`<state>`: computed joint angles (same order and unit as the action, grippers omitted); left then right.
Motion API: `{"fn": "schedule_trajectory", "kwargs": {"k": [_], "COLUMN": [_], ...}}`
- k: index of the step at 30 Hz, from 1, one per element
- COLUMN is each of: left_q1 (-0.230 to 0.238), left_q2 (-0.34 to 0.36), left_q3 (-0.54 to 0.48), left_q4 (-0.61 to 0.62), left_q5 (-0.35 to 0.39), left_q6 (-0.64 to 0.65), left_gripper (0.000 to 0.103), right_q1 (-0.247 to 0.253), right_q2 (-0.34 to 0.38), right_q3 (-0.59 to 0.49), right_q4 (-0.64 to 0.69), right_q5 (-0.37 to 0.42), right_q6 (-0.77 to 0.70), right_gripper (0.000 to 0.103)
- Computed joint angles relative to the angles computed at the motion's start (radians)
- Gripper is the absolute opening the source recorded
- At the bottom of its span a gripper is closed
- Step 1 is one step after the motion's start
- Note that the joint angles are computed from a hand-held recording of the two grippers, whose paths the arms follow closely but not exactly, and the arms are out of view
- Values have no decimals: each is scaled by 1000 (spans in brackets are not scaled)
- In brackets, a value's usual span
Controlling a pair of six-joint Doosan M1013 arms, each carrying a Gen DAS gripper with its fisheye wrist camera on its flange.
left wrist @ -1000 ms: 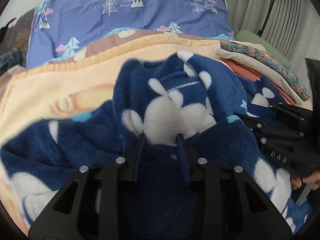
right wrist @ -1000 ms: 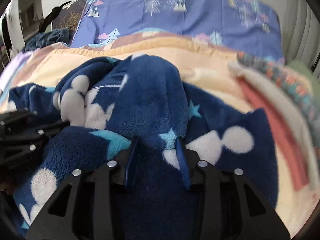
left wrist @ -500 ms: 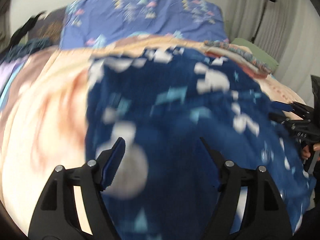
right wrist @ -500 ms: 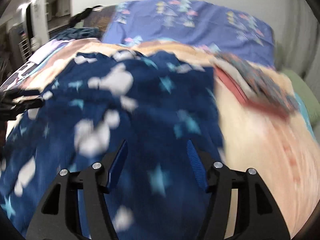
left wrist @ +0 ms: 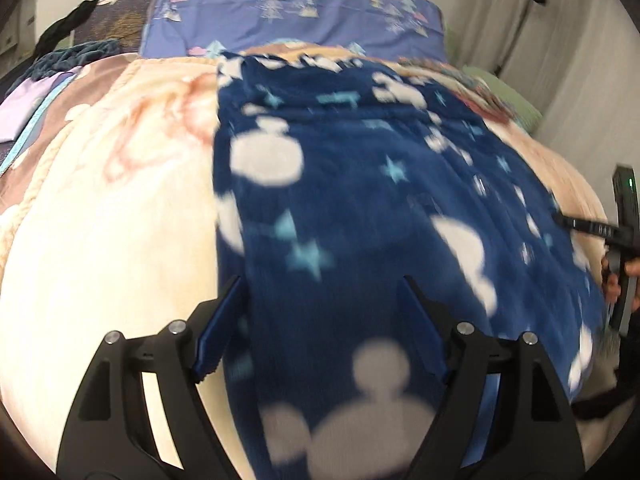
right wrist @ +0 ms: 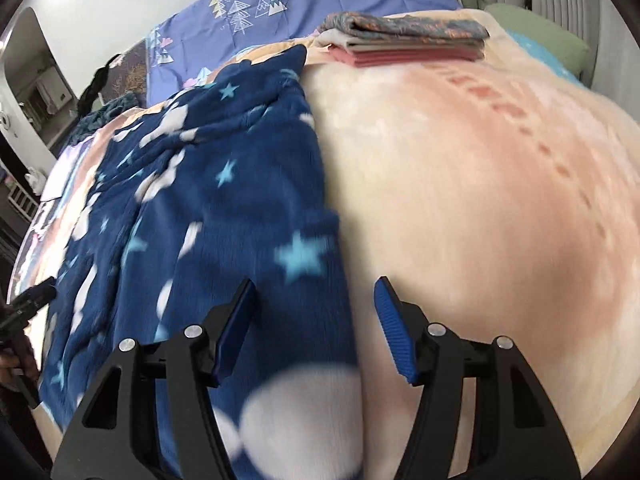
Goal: Fold small clothes
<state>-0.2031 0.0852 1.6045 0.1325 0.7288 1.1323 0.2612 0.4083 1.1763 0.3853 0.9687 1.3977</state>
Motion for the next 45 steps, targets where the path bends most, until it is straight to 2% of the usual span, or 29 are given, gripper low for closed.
{"fn": "schedule_trajectory", "kwargs": {"k": [5, 12, 14, 17, 21, 22, 23, 24, 25, 26, 27, 28, 29, 31, 33, 35, 41, 43, 45], "left_q1": [-1, 23, 11, 6, 22, 19, 11, 6, 7, 17, 27, 36, 40, 29, -1, -15, -73, -98, -142], "left_q2": [-61, -147, -165, -171, -146, -141, -137, -137, -141, -145, -145, -142, -135, -130, -143, -161, -205, -224, -256], "left_q3": [85, 206, 238, 243, 232, 228, 224, 224, 230, 243, 252, 256, 255, 243, 213, 188, 110, 110, 124], "left_q4": [-100, -302, -313, -335, -588, -601, -582, -574, -610, -699, -784, -846, -884, -832, -625, -495, -125, -26, 181], "left_q5": [-46, -148, -192, -206, -239, -243, -243, -247, -258, -274, -288, -295, -301, -314, -349, -377, -450, -475, -502], "left_q6": [104, 96, 81, 90, 275, 284, 264, 256, 284, 349, 403, 442, 462, 413, 291, 224, 11, -56, -217], "left_gripper": [79, 78, 78, 78, 77, 71, 60, 56, 45, 35, 33, 26, 18, 15, 15, 14, 14, 14, 14], "right_q1": [-28, -73, -77, -78, -73, -71, -72, -78, -85, -93, -100, -102, -101, -99, -107, -118, -127, -139, -161], "right_q2": [-55, -106, -115, -110, -76, -76, -82, -89, -94, -95, -94, -90, -85, -81, -106, -124, -161, -195, -244], "right_q3": [95, 190, 211, 211, 176, 173, 177, 187, 193, 198, 202, 202, 198, 194, 205, 201, 161, 198, 252], "right_q4": [128, 341, 371, 402, 479, 470, 476, 499, 520, 545, 575, 595, 603, 641, 716, 797, 939, 1019, 1119], "right_q5": [0, 29, 23, 30, 67, 64, 63, 72, 84, 100, 118, 127, 134, 132, 68, 31, 10, 7, -7], "right_q6": [-122, -225, -240, -236, -232, -216, -227, -258, -281, -303, -318, -322, -316, -286, -338, -401, -544, -623, -737], "right_gripper": [62, 62, 62, 64, 64, 64, 64, 64, 64, 63, 63, 58, 38, 16, 14, 12, 11, 11, 11]}}
